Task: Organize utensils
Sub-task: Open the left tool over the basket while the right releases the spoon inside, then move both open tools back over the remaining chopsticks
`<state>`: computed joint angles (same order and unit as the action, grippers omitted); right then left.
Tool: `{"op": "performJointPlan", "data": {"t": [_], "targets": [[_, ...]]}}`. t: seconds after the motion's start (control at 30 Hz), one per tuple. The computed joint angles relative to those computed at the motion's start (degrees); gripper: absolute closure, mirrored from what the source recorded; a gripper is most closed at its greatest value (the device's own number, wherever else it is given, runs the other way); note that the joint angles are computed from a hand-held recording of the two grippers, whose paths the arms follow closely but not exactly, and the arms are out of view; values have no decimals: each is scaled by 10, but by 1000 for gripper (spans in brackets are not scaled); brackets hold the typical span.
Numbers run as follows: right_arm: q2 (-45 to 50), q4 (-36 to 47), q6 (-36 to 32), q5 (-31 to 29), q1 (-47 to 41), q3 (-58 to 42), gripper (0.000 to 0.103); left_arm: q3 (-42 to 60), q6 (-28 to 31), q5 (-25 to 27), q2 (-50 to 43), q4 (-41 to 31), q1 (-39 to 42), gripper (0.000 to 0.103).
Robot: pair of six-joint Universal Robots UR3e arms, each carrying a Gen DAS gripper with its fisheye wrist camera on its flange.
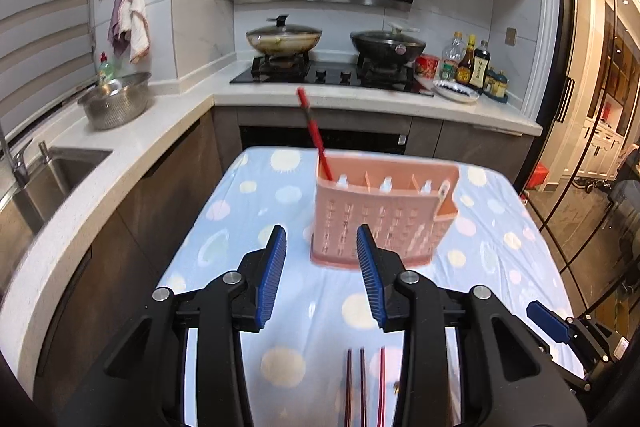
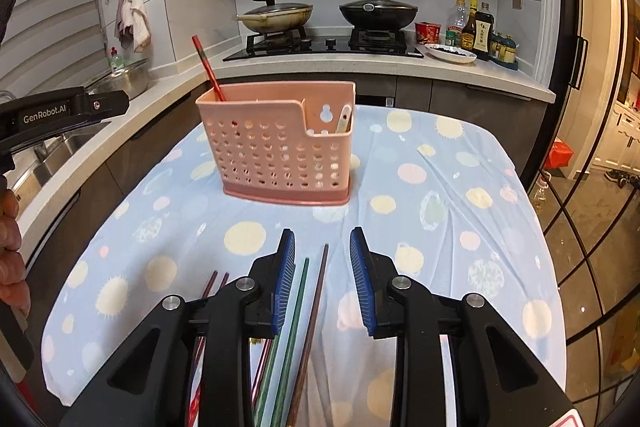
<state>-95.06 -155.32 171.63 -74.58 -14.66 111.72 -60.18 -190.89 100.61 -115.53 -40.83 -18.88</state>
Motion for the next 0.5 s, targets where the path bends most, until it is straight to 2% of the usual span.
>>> {"op": "performJointPlan", "data": {"t": [0.17,0.5], "targets": [[-50,-2,-15,0,-10,91,74,-143,-16,3,58,34,-6,68],[-142,21,-45,16,-52,231,74,-315,-36,3,116,64,-21,68]]}}
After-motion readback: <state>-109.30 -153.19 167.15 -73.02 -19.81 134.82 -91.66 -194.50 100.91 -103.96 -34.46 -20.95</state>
